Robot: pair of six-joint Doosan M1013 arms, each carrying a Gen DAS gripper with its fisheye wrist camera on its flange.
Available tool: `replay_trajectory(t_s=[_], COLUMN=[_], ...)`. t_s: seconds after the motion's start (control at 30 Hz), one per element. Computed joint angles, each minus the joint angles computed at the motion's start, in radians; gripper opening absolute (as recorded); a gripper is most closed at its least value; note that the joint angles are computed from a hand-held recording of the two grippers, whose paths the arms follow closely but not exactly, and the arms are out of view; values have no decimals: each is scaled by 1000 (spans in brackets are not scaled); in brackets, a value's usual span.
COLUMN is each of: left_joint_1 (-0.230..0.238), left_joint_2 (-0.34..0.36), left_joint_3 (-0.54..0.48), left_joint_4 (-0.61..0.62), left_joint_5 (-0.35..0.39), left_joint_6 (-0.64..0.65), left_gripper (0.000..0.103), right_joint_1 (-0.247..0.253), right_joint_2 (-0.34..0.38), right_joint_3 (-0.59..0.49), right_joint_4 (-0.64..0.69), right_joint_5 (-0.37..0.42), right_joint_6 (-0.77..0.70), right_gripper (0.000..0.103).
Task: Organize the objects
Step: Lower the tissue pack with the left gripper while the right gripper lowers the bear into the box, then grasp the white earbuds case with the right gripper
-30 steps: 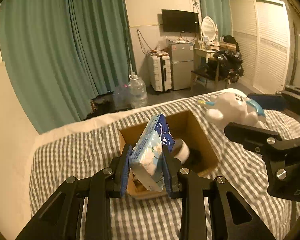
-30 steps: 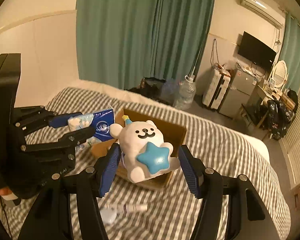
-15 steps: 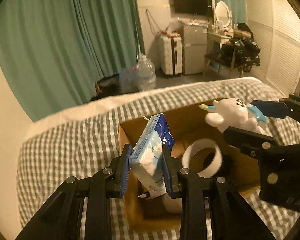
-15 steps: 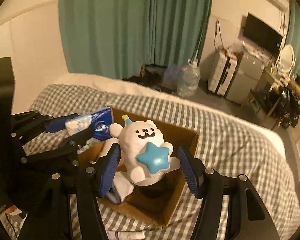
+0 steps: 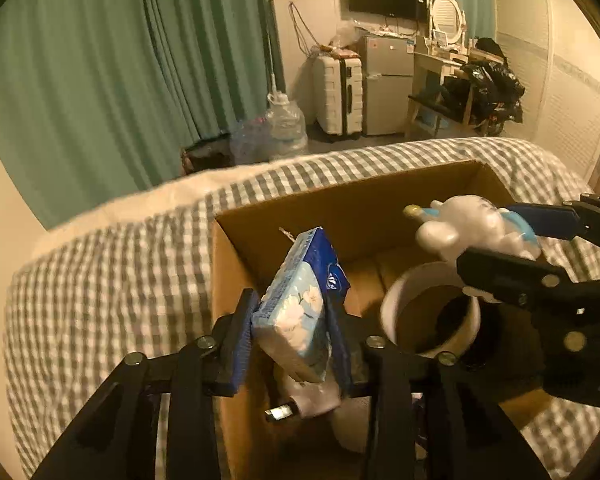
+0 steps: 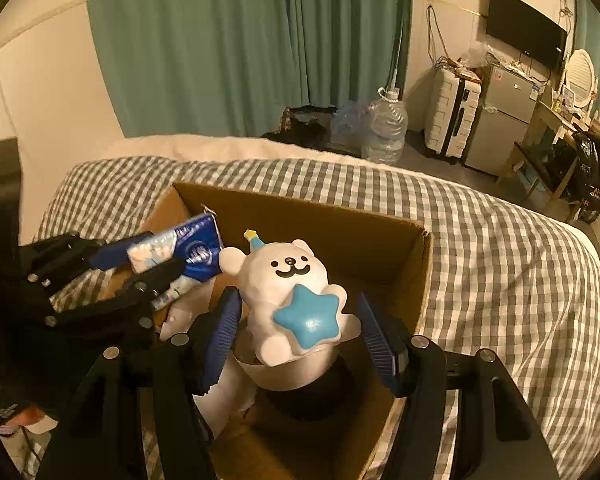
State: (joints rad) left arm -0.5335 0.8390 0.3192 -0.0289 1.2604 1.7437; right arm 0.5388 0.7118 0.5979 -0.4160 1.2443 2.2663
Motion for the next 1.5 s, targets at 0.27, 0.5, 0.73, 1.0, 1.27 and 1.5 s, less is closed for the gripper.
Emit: replay_trajectory(t_s=[0.27,0.5,0.73,1.0,1.27,1.5], left_joint_1=[8,16,46,65,53,62], left_joint_2=[-79,-221,-324,-430,-461,-448], left_joint_3=[89,267,432,643,797,804], left_joint_4=[-26,-14,3,76,139,79], left_joint_5=[-36,-165,-232,-342,-339,-290], left_joint_6=[-26,-23,-83,-170,-195,-157], left_gripper=[79,87,88,88,88,88], right_joint_1=[38,96,157,196,181,178], right_joint_2=[-70,-104,-118,-119,-132,-89], right_joint_3=[66,40,46,136,288,286], right_joint_4=[-77,-167,-207,-163,35,125], right_joint_5=[-49,25,81,113,54,66], right_joint_6=[58,92,75,118,188,136], right_gripper=[69,71,71,71,71,71])
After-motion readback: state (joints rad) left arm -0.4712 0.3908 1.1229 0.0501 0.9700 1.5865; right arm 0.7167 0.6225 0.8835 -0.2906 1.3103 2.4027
